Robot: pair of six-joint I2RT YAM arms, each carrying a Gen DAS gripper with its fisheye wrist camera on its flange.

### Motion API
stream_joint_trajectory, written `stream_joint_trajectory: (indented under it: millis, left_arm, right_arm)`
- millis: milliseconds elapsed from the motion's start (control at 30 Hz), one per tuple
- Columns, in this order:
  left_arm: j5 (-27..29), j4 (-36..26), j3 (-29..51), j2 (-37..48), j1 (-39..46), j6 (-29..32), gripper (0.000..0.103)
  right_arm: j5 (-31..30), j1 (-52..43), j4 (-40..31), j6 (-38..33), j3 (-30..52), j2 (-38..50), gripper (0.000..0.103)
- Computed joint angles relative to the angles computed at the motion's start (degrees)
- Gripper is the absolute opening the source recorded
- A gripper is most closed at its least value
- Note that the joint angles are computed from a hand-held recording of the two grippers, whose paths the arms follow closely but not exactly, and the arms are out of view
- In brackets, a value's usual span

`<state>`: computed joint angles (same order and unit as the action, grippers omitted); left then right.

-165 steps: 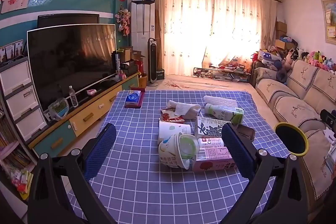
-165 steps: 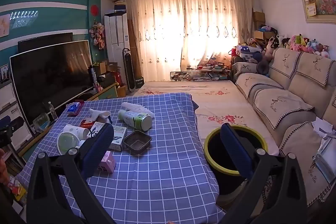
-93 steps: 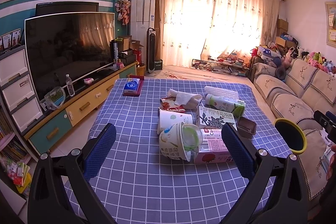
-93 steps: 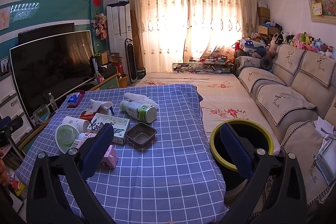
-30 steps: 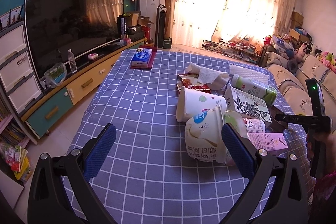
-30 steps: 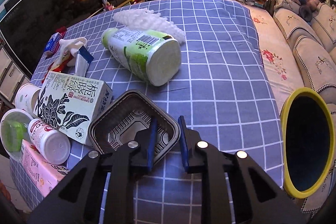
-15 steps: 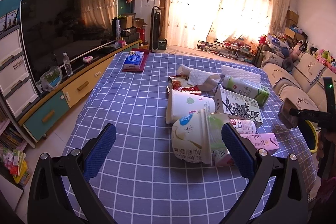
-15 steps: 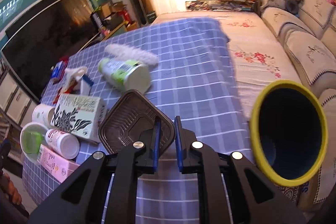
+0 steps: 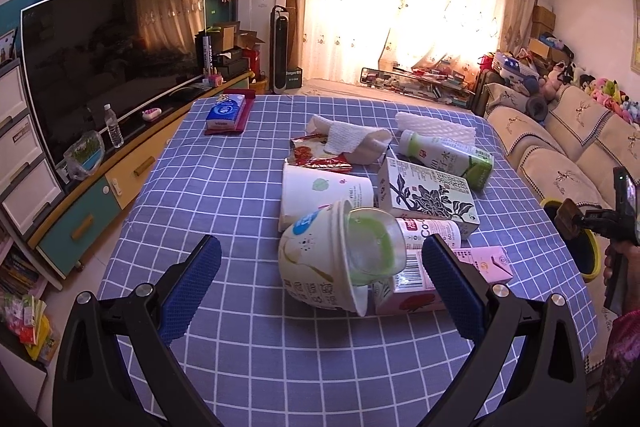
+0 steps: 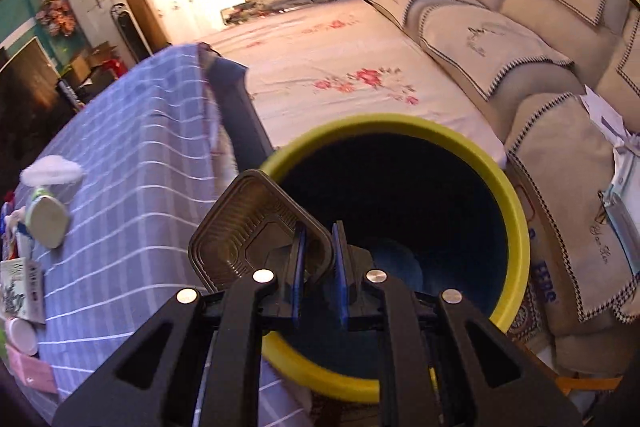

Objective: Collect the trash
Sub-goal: 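Carry the black tray into the yellow-rimmed bin and open the right gripper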

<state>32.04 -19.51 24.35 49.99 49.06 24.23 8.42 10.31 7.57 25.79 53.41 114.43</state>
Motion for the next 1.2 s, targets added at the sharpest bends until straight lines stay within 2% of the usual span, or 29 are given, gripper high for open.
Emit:
stream_joint_trajectory:
  millis: [67,100,133,167,400,633,867,1033,1200]
  left_arm:
    - [-1.2,0.4,-0.3,-0.2,-1.6,-0.8,0.099]
    - [-1.8,0.5,-0.3,-0.2,-2.5,-1.2,0.099]
    - [-2.4,0.6,-0.4,-0.3,-3.4,-1.6,0.099]
    - [-2.7,0.7,-0.5,-0.4,-3.9,-1.8,0.099]
    - [-4.5,1.4,-0.6,0.9,-7.4,-3.3,0.099]
    - [-4.9,0.8,-1.0,-0.1,-10.4,-3.9,0.099]
    - [-2.2,-0.3,0.1,2.0,-7.3,-2.7,0.099]
    - [-0.9,-1.4,1.7,1.9,-8.1,-1.4,0.097]
    - [-5.8,1.9,8.2,9.8,-12.1,-2.6,0.097]
  right_arm:
    - [0.4,-1.3,0.7,0.0,0.5,2.1,0.015]
    - [0.8,-1.8,0.2,0.1,1.4,3.5,0.019]
    - [0.9,-2.3,0.6,0.0,1.2,4.0,0.03]
    - [1.0,-2.7,1.2,0.3,1.2,4.7,0.037]
    - [1.0,-3.2,5.5,0.4,-2.1,3.6,0.042]
    - [1.6,-1.2,6.5,-0.2,-3.8,1.3,0.044]
    - [1.4,0.2,5.8,-0.4,-2.6,1.3,0.045]
    - [1.5,0.8,5.4,-0.6,-2.3,1.3,0.045]
    - [1.6,1.3,5.9,-0.8,-3.1,0.3,0.045]
